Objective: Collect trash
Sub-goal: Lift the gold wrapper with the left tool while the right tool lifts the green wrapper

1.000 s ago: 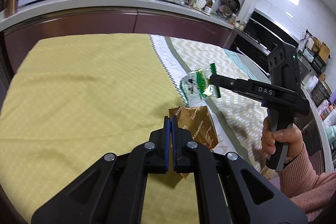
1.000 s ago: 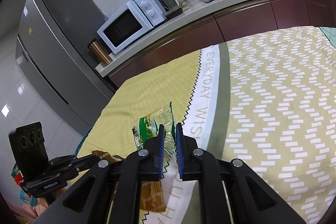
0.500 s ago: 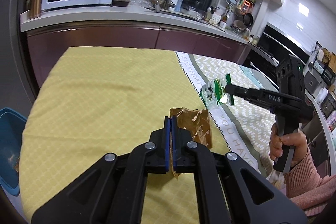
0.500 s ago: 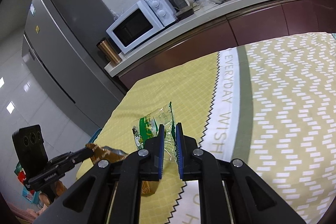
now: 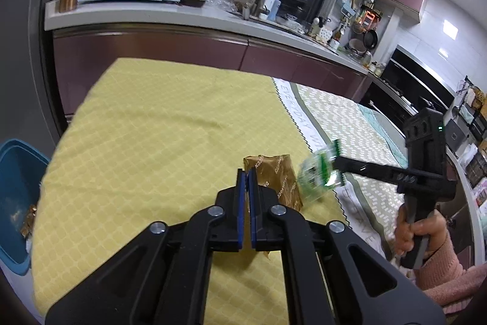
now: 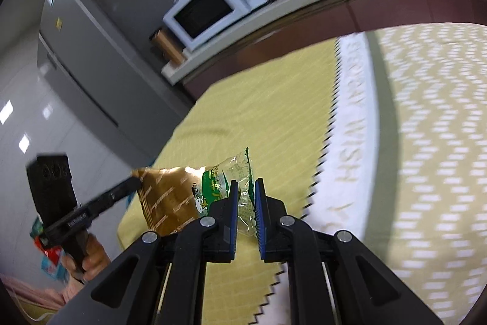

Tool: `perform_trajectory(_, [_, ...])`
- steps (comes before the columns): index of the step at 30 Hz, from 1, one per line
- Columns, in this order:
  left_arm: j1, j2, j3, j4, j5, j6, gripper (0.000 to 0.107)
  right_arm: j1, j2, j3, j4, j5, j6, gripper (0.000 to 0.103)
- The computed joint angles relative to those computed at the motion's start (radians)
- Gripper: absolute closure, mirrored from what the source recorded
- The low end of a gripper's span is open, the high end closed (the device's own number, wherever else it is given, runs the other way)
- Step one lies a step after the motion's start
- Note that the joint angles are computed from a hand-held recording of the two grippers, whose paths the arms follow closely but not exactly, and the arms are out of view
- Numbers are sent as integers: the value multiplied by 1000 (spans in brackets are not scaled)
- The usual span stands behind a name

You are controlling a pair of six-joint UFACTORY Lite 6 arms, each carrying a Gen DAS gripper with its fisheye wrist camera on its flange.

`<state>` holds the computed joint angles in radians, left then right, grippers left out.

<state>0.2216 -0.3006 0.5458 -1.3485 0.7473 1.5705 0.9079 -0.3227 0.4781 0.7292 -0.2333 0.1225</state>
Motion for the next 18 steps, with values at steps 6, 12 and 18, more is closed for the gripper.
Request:
perform_trajectory(6, [0,6,-23,9,45,19,80,18,120,67,-135,-7,134,94])
perform_trajectory(12, [-10,118,-2,17,85,40,79,16,138,75,-152,-8,156,94])
perform_trajectory(18, [-32,248,14,-10,68,72,75,5,187,105,-227,-3,225,94])
